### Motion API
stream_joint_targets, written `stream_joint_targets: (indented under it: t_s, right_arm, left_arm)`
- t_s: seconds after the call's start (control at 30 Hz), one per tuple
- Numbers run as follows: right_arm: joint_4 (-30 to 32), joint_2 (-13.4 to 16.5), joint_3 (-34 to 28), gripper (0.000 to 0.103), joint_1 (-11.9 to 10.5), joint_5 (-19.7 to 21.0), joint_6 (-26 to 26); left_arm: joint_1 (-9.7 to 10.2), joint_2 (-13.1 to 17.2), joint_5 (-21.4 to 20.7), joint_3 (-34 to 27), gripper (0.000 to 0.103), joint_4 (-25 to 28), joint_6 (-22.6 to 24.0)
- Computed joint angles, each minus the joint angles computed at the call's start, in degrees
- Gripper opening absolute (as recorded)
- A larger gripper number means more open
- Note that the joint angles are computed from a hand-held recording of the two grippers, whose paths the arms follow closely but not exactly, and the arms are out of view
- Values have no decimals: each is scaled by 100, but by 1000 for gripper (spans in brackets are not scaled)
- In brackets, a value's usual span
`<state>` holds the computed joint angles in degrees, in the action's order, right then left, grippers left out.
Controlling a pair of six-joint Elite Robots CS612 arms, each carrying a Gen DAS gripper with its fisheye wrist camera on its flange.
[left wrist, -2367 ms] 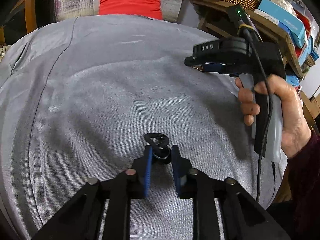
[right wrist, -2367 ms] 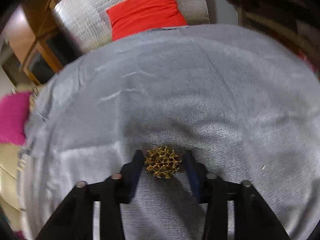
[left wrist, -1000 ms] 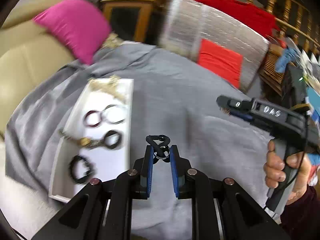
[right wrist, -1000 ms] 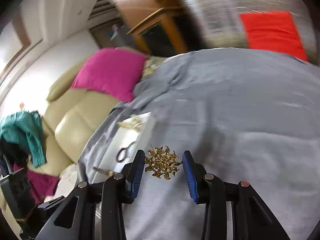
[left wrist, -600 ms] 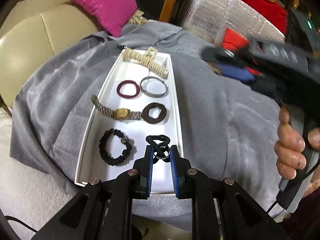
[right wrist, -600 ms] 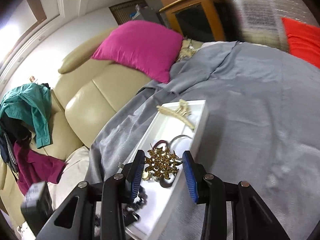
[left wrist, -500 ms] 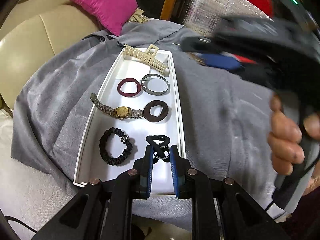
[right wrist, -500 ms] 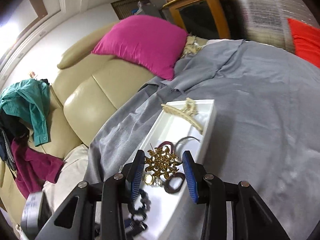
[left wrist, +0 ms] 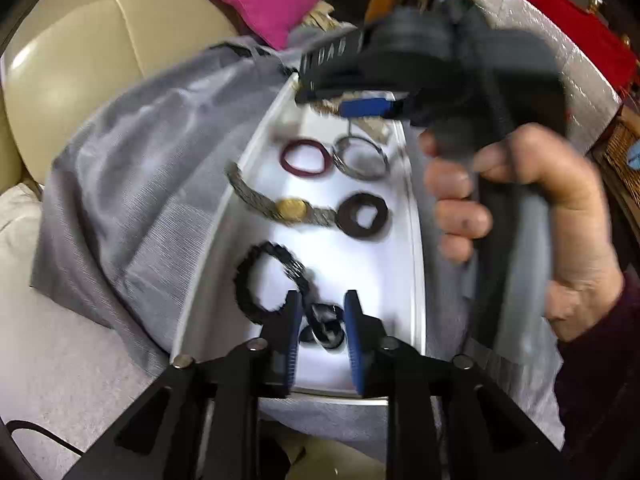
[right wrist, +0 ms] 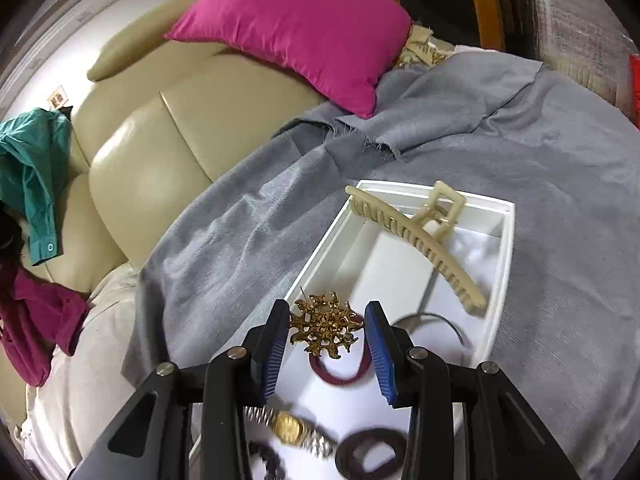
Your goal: Organize jewelry
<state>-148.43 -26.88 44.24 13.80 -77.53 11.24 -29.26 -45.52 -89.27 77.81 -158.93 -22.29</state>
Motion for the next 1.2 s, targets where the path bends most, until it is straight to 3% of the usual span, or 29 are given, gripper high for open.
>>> stream_joint_targets:
  t_s: [0.07,0.3,0.57,0.7,1.03,1.2]
  right_arm:
    - [213,147,-286,41,8,-67,19]
    - [1345,745,-1525,42,69,-539,51]
    - [1716,922,-1901,47,57,-669,363]
    - [1346,666,-1430,51,50,-521,366]
    - [-142,-452,529,51,-37,-384,421]
    - [-465,-917,1304,51,-77,-564,310]
  left_arm:
    - [3,-31,79,46,41,-108,-54]
    - [5,-85,173,97,42,-130,-34]
    - [11,-127,316,137,42,-140,-140]
    - [5,-129,372,136,42,-155,-127]
    - [-82,-145,738,186,43,-398,-20]
    - [-176,-151,1228,200,50,-486,78]
